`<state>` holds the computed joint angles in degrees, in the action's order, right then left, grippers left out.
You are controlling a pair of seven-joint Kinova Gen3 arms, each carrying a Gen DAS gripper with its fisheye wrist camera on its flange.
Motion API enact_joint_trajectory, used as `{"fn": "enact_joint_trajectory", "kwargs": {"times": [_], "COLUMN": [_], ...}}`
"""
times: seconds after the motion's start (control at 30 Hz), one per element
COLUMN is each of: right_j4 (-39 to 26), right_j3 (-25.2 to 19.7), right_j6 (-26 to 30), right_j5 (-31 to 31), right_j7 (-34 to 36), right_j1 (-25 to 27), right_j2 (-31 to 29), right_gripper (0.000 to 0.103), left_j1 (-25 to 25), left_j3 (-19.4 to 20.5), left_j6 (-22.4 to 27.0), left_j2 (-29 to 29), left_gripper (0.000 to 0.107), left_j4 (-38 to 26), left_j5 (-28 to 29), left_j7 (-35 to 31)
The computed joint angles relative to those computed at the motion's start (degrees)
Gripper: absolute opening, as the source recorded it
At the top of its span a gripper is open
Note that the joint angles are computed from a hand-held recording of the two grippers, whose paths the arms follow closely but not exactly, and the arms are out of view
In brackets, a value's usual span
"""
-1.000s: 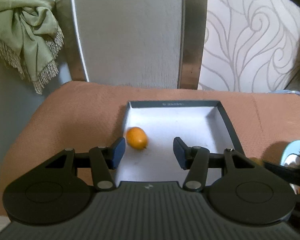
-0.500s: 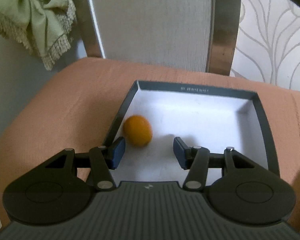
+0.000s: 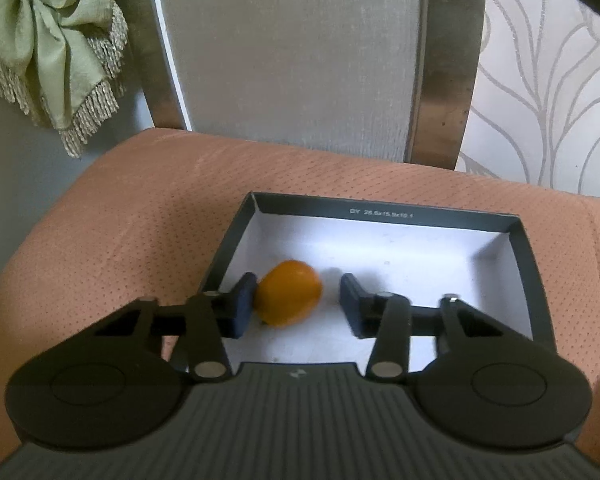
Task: Organize fruits
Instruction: 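Grasp the last longan with the right tool while the left tool grasps the small orange, then carry both fruits to the blue plate with both tools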
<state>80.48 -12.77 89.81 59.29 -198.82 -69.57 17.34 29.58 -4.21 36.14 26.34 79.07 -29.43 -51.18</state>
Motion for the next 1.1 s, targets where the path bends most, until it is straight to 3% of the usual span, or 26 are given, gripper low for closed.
{"fn": "enact_joint_trajectory", "kwargs": {"times": [0.07,0.3,0.6,1.1], "right_j4": [-0.9,-2.5,-3.4,-1.0], "right_j3": [0.1,1.1,2.0,1.7], "right_j6": [0.9,1.8,0.9,1.4], "right_j5": [0.2,0.5,1.5,0.4], "right_j7": [0.0,-1.3,-1.5,-5.5], "right_j1": [-0.4,-1.5,-2.3,-3.3], "right_j2": [0.5,2.0,3.1,2.5], "right_gripper": [0.025,0.025,0.025,0.025], "left_j1": [-2.3,-10.1,-14.9,-15.4], "left_j3": [1.9,7.5,11.2,13.9], "left_j6": [-0.4,-0.7,-2.6,-2.7], "left_j2": [-0.5,-2.2,-6.5,-10.5], "left_gripper": [0.039,0.038,0.038,0.038], "left_j4": [0.3,0.6,3.5,5.8], "left_j5": [2.1,12.9,24.1,34.1], "left_j7": [-2.9,-16.1,-29.9,-42.1]}}
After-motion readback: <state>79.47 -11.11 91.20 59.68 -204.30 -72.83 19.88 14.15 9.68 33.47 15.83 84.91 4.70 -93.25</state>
